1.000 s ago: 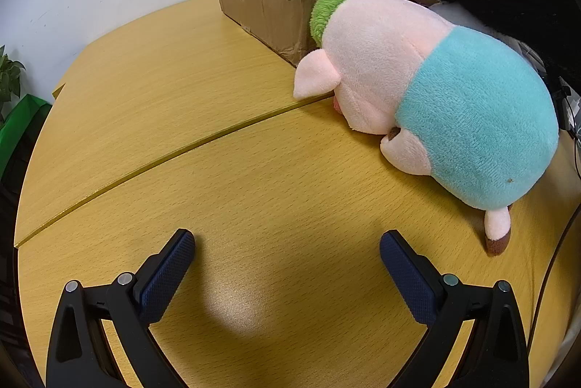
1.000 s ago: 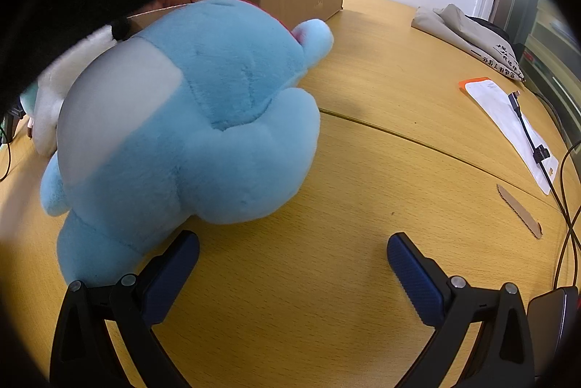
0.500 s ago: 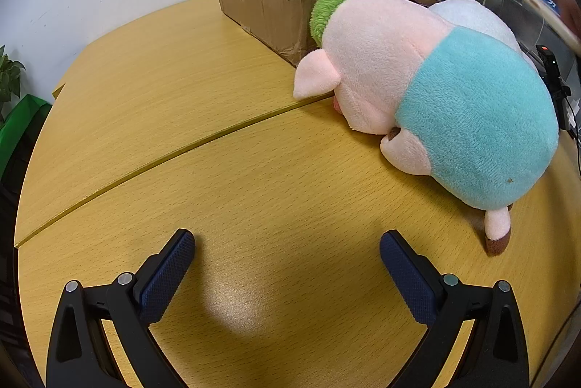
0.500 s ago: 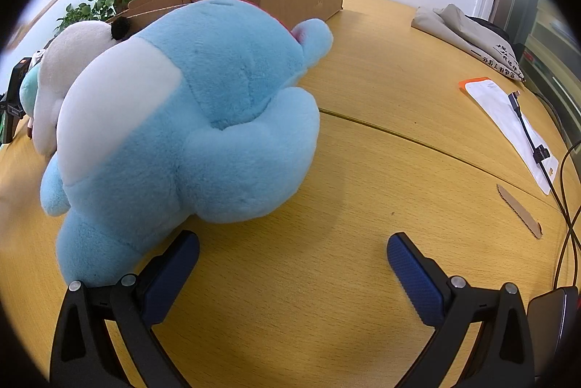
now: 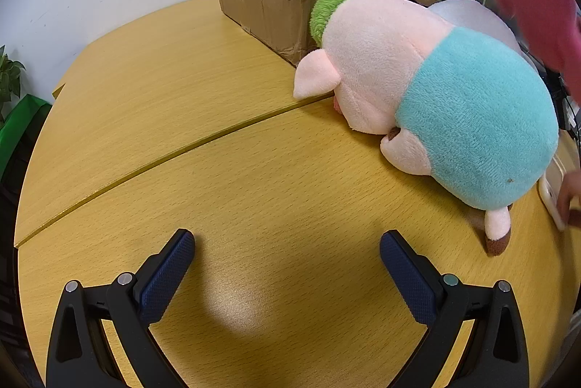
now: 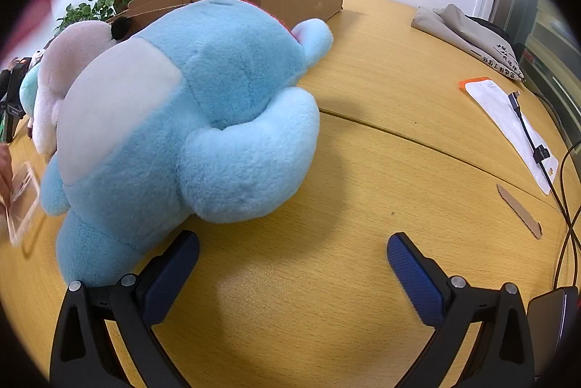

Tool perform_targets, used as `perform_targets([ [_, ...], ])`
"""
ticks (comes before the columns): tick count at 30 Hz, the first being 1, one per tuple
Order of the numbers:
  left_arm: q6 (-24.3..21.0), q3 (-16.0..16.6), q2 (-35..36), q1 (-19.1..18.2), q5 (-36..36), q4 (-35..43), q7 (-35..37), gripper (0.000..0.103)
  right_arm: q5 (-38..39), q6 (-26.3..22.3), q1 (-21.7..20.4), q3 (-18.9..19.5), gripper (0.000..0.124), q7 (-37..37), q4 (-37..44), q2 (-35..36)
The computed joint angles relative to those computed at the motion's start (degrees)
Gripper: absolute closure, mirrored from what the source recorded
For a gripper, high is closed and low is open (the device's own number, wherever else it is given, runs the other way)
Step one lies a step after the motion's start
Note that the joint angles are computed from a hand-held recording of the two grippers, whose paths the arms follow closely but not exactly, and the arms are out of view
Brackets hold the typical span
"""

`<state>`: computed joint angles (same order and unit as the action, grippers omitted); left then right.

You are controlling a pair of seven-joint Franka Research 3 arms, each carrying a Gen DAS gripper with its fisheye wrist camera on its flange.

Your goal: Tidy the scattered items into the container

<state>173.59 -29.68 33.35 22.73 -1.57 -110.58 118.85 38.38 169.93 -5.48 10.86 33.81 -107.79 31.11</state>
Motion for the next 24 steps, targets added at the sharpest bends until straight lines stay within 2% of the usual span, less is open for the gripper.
perform_targets([
  [24, -0.01, -0.15, -0.01, 0.37, 0.05, -0.11, 0.16, 0.0, 0.12, -0.08, -0.19, 0.18, 0.021, -0.35, -0.08, -0.08],
])
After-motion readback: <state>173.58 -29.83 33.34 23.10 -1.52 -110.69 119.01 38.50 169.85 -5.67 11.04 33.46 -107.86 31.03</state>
